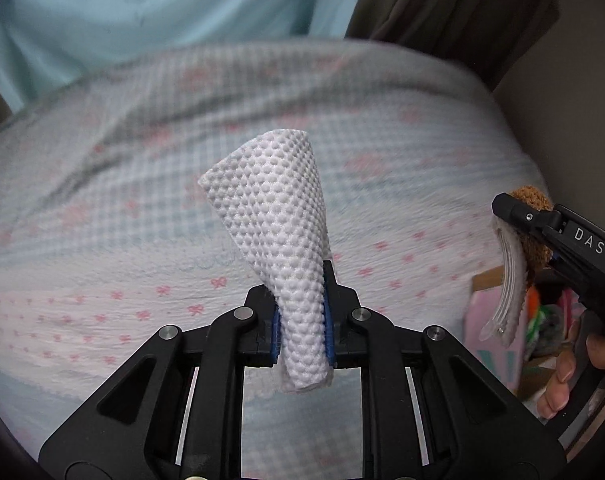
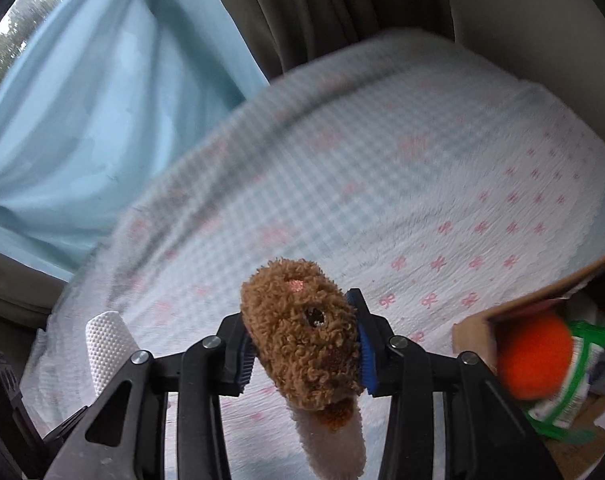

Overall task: Organize soft objects
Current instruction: 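Carry the white cloth in the left tool while the right tool carries the plush toy to the box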

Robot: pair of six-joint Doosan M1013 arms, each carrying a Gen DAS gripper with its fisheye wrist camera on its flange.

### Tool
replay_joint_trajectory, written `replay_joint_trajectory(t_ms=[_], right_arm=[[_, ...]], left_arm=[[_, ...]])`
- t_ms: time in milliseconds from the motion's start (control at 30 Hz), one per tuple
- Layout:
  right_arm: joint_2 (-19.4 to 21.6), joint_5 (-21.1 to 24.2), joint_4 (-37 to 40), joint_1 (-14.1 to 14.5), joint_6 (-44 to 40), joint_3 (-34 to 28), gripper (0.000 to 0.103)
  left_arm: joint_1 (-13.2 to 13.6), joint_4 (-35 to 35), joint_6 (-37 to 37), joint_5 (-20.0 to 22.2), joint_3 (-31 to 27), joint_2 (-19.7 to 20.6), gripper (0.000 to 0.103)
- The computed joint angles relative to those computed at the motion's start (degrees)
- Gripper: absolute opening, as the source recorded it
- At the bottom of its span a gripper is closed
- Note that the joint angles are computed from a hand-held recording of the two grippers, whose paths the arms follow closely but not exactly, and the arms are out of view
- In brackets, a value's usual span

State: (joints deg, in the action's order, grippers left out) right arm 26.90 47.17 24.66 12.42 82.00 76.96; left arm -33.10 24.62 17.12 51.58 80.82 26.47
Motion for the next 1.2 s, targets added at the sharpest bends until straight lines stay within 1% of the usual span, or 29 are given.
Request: replay_joint_trajectory(t_ms=[100, 200, 267, 333, 467, 567, 700, 833, 900, 1000, 1100, 1200], right_arm=[[-2.64, -0.01, 2.10, -0.71, -2.13, 1.11, 0.038], [-5.66, 0.31, 3.85, -1.46, -4.07, 2.50, 0.038], [-7.71, 0.40, 4.42, -2.05, -4.89, 3.58, 0.038], [-9.65, 1.05, 5.19, -2.84, -5.31, 4.36, 0.038], [-13.19, 1.89, 5.54, -4.82, -5.34, 5.67, 0.038], [-15.30, 1.92, 4.73, -6.53, -5.37, 6.51, 0.038], [-17.49, 1.66, 3.53, -9.23, -4.92, 7.51, 0.038], [-18.16, 2.34, 2.64, -12.36, -5.04, 7.38, 0.038], [-17.67, 3.40, 2.57, -13.92, -5.95, 6.58, 0.038], [-16.36, 5.40, 2.90, -16.04, -7.70, 5.03, 0.038], [-14.12, 8.80, 2.88, -17.88, -9.10, 2.56, 0.038], [-11.45, 12.21, 3.09, -19.42, -10.82, 0.05, 0.038]], left_arm=[[-1.50, 2.59, -0.89, 1.59, -0.93, -1.40, 0.014], [-3.47, 5.51, -1.66, 1.92, -1.24, -3.20, 0.014], [-4.91, 6.26, -0.36, 3.45, -2.31, -3.96, 0.014], [-6.34, 7.04, 0.10, 3.99, -3.22, -4.72, 0.014], [-8.64, 7.91, 1.30, 3.38, -5.26, -5.16, 0.014], [-10.15, 7.76, 3.71, 3.11, -7.78, -4.33, 0.014], [-11.47, 5.59, 7.30, 2.16, -11.87, -2.18, 0.014], [-12.36, 3.01, 11.25, 2.86, -16.90, 0.87, 0.014], [-12.61, 1.46, 12.61, 3.64, -19.72, 2.70, 0.014], [-12.83, -0.91, 14.75, 6.00, -24.62, 6.12, 0.014], [-12.85, -3.64, 16.16, 8.61, -29.34, 9.72, 0.014], [-13.06, -6.03, 16.60, 12.26, -35.16, 14.00, 0.014]])
